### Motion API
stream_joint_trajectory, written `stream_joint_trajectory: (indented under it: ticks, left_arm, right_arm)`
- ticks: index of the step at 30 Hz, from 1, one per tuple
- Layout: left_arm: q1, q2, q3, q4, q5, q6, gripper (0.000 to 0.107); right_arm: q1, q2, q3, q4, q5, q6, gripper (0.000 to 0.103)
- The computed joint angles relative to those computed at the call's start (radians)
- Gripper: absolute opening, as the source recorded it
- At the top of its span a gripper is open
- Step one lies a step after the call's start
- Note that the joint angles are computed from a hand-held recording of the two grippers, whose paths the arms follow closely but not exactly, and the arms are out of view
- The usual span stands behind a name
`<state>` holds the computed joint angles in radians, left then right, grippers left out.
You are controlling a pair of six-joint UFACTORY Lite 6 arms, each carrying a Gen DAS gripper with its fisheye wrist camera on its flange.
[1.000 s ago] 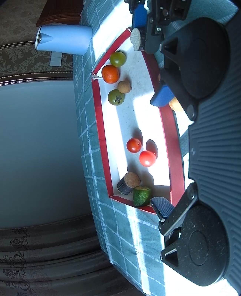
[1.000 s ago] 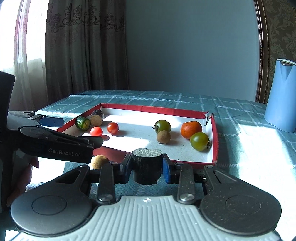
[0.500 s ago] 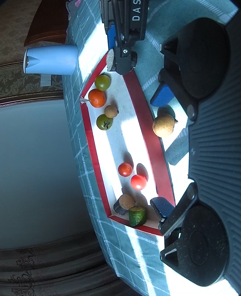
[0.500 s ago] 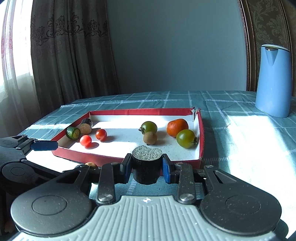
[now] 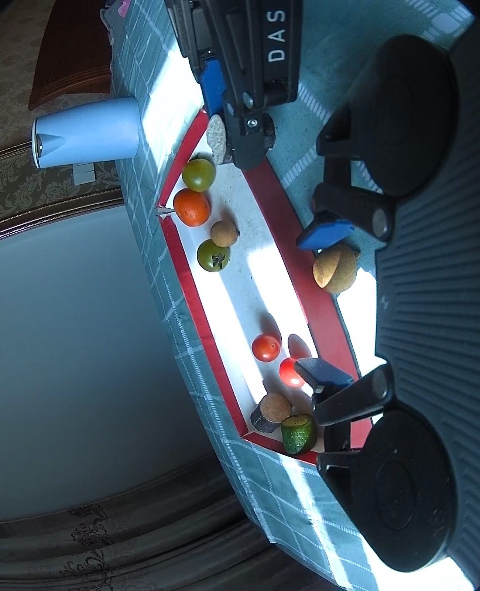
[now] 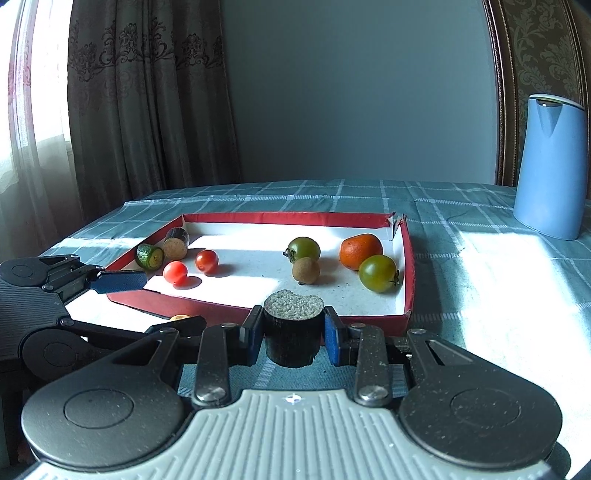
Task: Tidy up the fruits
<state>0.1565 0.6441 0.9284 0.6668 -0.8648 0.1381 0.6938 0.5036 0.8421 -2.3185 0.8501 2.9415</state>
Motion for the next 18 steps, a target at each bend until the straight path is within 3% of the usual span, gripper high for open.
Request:
stream_joint_trajectory:
  ticks: [5, 10, 13, 16, 18]
  left_arm:
    - [0.001, -0.01, -0.022, -0.023, -0.027, 0.021, 0.035]
    - [0.032, -0.024, -0.022, 0.094, -0.006, -0.059, 0.03]
    - [0.037, -0.032, -0.032, 0.117, 0.006, -0.074, 0.032]
    - [0.037, -0.028, -0.017, 0.125, 0.025, -0.107, 0.046]
    - [0.033, -0.019, 0.012, 0.155, 0.075, -0.154, 0.044]
  right_arm:
    - [-0.001, 0.002, 0.001, -0.001, -0.002, -0.001, 0.033]
    - [0.001, 0.005, 0.006, 0.005, -0.007, -0.012, 0.033]
    - [0.0, 0.004, 0.005, 0.001, -0.009, -0.011, 0.033]
    - [0.001, 0.002, 0.003, -0.003, -0.007, -0.008, 0.033]
    - [0.001, 0.003, 0.003, -0.003, -0.006, -0.011, 0.033]
